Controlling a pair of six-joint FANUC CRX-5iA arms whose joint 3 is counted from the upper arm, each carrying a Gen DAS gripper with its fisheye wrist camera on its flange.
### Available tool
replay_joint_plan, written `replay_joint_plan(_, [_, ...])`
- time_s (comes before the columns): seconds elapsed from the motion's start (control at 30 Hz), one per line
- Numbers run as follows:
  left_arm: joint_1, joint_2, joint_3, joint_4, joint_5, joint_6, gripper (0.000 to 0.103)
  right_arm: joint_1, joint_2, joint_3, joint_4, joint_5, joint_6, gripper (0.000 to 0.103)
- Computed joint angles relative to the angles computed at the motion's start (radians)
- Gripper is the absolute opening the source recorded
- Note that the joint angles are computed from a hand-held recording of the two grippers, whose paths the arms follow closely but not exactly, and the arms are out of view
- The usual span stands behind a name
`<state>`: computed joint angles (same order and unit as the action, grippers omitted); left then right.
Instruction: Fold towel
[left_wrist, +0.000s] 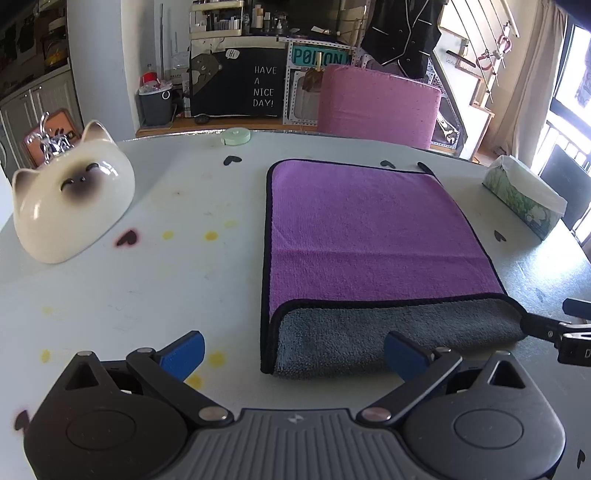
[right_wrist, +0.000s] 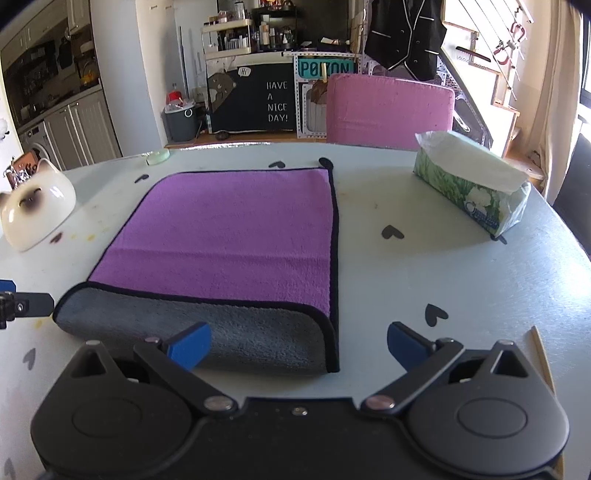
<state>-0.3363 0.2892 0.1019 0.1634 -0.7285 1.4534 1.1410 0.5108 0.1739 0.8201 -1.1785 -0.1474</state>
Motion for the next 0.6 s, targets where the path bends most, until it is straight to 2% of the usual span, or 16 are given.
replay_joint_plan(0.2, [-0.004, 0.025, -0.004, 0.015, 0.040, -0.017, 0.100, -0.025, -0.003, -0.027, -0.025, 0.057, -0.014, 0.093])
replay_joint_plan(0.23, [-0.004, 0.028, -0.005, 0.020, 0.046, -0.024, 0.099, -0.029, -0.006, -0.034, -0.028, 0.067, -0.022, 0.089])
replay_joint_plan(0.4, [-0.001, 0.047, 0.003, 0.032, 0.058, -0.035, 0.095, -0.045, -0.005, -0.049, -0.039, 0.085, -0.044, 0.084])
replay_joint_plan(0.53, [0.009, 0.047, -0.024, 0.095, 0.090, -0.092, 0.093, -0.058, -0.023, -0.082, -0.031, 0.136, -0.045, 0.075])
replay_joint_plan(0.6, [0.010, 0.048, -0.033, 0.115, 0.100, -0.119, 0.091, -0.066, -0.032, -0.097, -0.025, 0.170, -0.033, 0.067])
